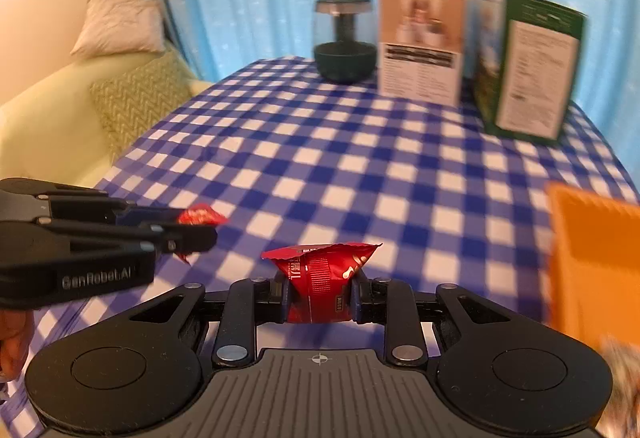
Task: Organize snacks
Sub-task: 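Carry both red candies over the orange tray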
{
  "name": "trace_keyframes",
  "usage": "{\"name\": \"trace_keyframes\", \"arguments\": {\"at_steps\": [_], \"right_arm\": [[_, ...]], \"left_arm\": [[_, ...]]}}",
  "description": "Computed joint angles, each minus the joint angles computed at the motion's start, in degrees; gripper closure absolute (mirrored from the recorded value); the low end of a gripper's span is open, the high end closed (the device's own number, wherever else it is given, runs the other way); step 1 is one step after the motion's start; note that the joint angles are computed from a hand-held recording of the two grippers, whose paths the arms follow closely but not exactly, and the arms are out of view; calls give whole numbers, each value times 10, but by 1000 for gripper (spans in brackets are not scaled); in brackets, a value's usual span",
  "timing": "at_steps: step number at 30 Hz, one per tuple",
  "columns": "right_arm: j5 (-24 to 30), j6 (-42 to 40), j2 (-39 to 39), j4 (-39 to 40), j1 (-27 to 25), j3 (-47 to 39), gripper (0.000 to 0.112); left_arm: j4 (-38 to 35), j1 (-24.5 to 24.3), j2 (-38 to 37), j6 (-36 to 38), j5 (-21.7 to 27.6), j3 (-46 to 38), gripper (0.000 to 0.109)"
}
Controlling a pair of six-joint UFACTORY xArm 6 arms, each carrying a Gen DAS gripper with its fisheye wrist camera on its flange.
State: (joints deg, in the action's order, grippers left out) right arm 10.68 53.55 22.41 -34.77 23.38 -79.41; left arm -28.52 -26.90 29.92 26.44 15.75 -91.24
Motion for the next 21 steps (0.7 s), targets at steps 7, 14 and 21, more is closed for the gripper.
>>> {"name": "trace_keyframes", "arguments": {"at_steps": [7,14,21], "right_arm": [[16,191,-137,-137,8,156,85],[61,296,-268,-169,26,286,85],[142,336,-394,-129,52,382,85]], "left_arm": [[-20,-41,-94,-18,-61,140,89],[-68,-86,-178,1,-93,247,89],[-29,-134,-260,-89,-121,340,89]]}}
